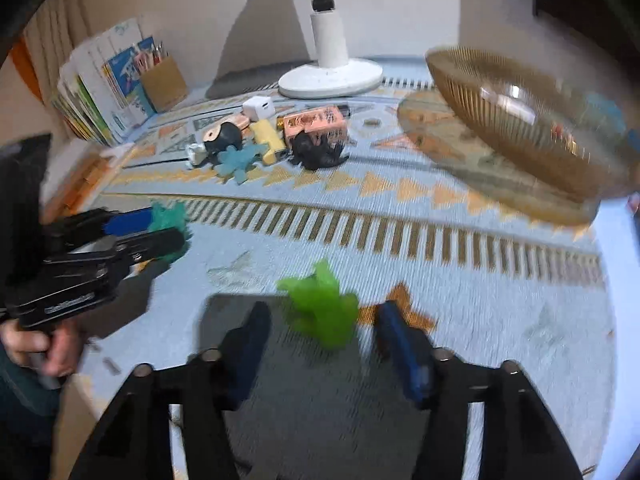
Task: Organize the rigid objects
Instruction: 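Lift the teal figure with the left tool while the right tool lifts the green figure, then carry the teal and green figures into the amber bowl and open both tools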
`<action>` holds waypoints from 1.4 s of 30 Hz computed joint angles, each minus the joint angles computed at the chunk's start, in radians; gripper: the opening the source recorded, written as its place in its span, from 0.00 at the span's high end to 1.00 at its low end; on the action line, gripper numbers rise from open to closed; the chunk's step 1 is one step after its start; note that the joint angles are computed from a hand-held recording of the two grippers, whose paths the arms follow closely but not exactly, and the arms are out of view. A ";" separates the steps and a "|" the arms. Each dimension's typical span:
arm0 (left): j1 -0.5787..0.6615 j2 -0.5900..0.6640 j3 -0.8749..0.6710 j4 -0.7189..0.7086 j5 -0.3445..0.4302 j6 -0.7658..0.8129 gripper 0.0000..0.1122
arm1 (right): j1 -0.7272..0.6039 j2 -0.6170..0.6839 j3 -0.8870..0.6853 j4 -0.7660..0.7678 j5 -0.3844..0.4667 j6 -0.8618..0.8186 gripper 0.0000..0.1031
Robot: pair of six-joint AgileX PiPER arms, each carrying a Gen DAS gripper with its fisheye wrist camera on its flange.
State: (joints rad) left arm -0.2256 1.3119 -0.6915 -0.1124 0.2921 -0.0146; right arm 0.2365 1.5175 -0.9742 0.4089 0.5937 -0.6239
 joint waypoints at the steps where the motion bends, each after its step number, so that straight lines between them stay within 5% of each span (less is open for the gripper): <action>1: -0.004 -0.004 0.003 0.027 -0.004 -0.029 0.65 | 0.016 -0.003 0.000 -0.038 -0.006 0.037 0.68; 6: -0.022 -0.047 0.001 0.085 -0.001 -0.128 0.65 | -0.067 -0.041 0.002 0.141 0.069 -0.125 0.68; 9: -0.089 -0.085 -0.047 0.245 0.035 -0.296 0.65 | -0.164 -0.088 -0.056 0.194 0.133 -0.175 0.68; 15: -0.250 -0.061 -0.332 0.500 0.170 -0.495 0.65 | -0.362 -0.142 -0.262 0.217 0.210 -0.178 0.68; 21: -0.277 0.180 -0.700 0.378 0.230 -0.360 0.65 | -0.485 -0.024 -0.554 0.175 0.301 -0.070 0.68; 28: -0.241 0.598 -1.166 -0.010 0.450 -0.104 0.65 | -0.477 0.275 -0.903 0.067 0.544 0.014 0.68; 31: -0.265 0.695 -1.240 0.006 0.489 -0.094 0.65 | -0.441 0.371 -0.971 -0.019 0.597 0.006 0.68; 35: -0.283 0.792 -1.355 0.021 0.555 -0.088 0.65 | -0.409 0.393 -0.915 -0.115 0.532 -0.023 0.68; 40: -0.297 0.881 -1.502 0.073 0.646 -0.112 0.63 | -0.387 0.466 -1.000 -0.176 0.580 0.002 0.68; 42: -0.304 0.897 -1.534 0.100 0.675 -0.125 0.53 | -0.380 0.485 -1.030 -0.205 0.592 0.031 0.52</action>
State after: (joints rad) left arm -0.5293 2.2090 -2.2259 -0.0123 0.9668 -0.1393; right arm -0.1434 2.0023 -2.0044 0.2041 1.1854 -0.5932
